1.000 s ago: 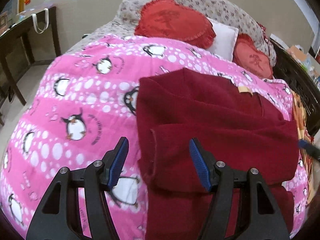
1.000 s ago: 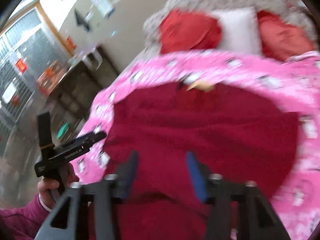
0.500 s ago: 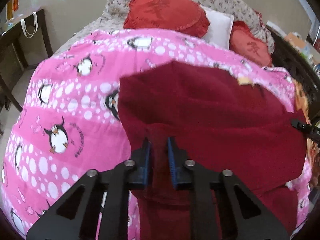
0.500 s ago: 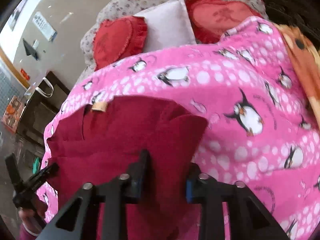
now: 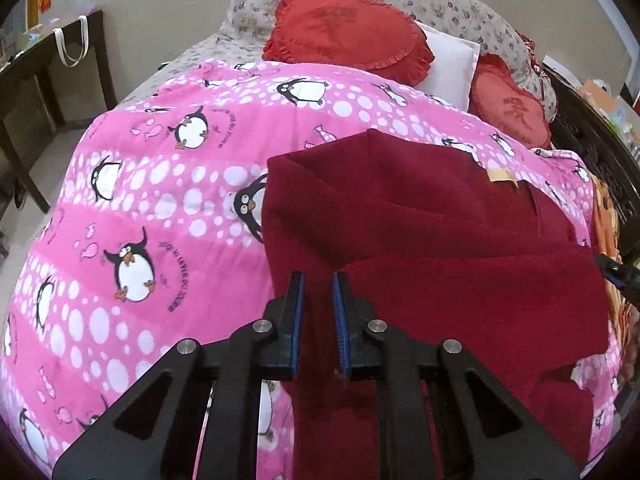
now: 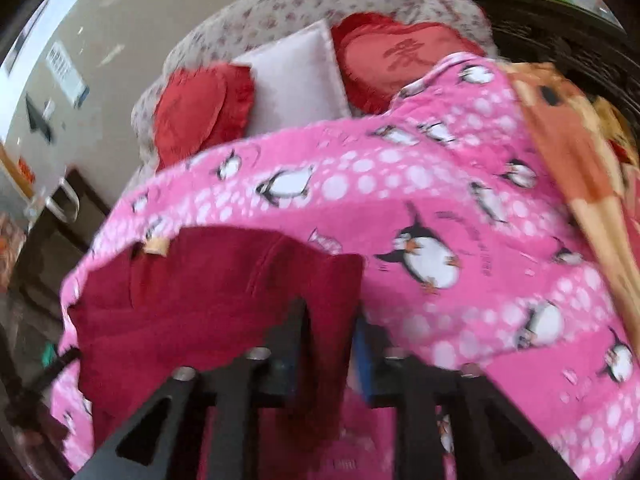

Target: Fold small clothes

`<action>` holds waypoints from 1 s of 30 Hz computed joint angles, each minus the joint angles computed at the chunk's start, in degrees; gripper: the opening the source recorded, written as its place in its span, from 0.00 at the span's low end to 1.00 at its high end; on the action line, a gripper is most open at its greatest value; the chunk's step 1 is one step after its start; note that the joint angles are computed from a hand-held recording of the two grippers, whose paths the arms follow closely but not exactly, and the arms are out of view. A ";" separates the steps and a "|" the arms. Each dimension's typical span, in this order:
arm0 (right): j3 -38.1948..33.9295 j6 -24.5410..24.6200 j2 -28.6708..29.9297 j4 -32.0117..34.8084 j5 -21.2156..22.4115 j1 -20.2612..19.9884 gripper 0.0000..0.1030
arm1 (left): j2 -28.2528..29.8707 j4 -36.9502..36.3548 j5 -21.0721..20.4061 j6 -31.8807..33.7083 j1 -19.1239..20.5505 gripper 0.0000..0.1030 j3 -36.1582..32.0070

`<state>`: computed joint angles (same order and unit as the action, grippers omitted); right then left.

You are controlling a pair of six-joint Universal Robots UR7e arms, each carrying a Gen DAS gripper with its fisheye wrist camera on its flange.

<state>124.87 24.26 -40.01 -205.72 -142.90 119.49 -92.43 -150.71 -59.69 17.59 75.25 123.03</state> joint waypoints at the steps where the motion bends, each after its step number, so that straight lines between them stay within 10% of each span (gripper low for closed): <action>1: 0.57 0.96 -0.53 0.00 -0.46 1.03 0.32 | -0.71 0.58 -0.27 -0.17 -0.16 0.13 0.10; 8: 0.31 -1.90 0.65 0.88 4.76 8.35 0.32 | -3.31 -1.81 -1.32 1.00 -1.38 0.23 4.01; 14: -4.24 1.32 5.32 14.28 1.92 4.84 0.32 | 2.44 -0.90 3.75 0.81 -0.96 0.24 4.30; 19: -1.11 2.10 3.93 7.83 6.41 3.33 0.33 | -0.31 4.44 1.71 -0.77 -0.89 0.24 3.22; 30: 12.29 19.27 -0.66 5.19 11.25 14.40 0.48 | -18.36 21.20 -2.96 -1.43 1.64 0.53 7.26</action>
<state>137.16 43.53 -40.67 -200.53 -131.65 133.89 -110.79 -129.51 -62.65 16.17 76.89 130.29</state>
